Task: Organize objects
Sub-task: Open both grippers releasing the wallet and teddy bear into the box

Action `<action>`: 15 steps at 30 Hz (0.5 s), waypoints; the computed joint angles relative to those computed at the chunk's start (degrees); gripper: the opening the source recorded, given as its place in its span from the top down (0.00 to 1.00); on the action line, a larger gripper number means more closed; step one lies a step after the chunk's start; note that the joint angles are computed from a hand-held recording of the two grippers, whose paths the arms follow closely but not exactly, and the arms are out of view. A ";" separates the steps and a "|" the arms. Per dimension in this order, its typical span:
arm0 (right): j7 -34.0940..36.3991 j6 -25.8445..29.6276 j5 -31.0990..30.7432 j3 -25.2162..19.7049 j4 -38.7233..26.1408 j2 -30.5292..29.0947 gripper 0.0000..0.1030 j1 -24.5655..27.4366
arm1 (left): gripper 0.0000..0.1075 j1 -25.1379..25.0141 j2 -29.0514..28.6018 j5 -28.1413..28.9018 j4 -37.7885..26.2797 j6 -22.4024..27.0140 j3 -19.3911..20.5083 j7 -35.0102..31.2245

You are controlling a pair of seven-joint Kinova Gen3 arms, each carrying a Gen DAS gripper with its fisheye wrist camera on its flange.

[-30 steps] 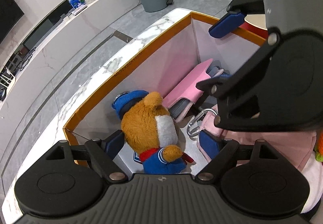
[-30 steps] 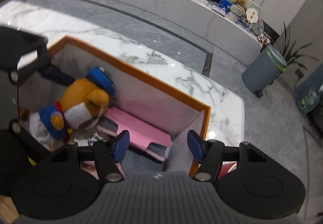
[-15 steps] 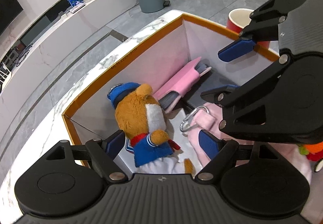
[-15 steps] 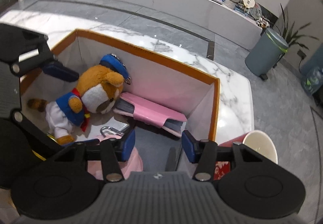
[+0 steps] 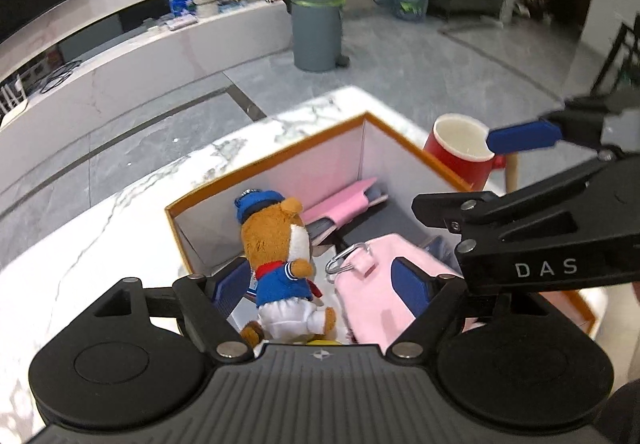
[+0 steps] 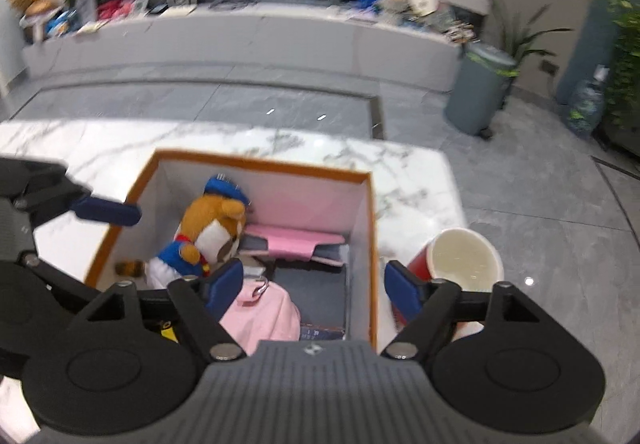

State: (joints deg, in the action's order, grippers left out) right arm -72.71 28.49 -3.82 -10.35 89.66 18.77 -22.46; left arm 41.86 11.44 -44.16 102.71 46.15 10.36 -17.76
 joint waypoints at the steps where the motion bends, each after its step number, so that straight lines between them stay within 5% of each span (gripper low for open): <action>1: -1.53 -0.93 0.36 0.72 1.19 -1.23 0.23 -0.77 | 0.13 0.54 -0.41 -0.52 0.16 0.30 -0.01 1.20; 10: -14.11 -11.15 6.66 3.54 12.12 -10.80 0.16 -4.81 | 0.13 1.59 -5.09 -3.35 2.44 2.22 2.84 11.71; 15: -14.00 -14.49 0.55 0.20 16.37 -13.81 0.11 -0.71 | 0.13 3.74 -4.43 -8.43 2.61 7.60 5.41 17.29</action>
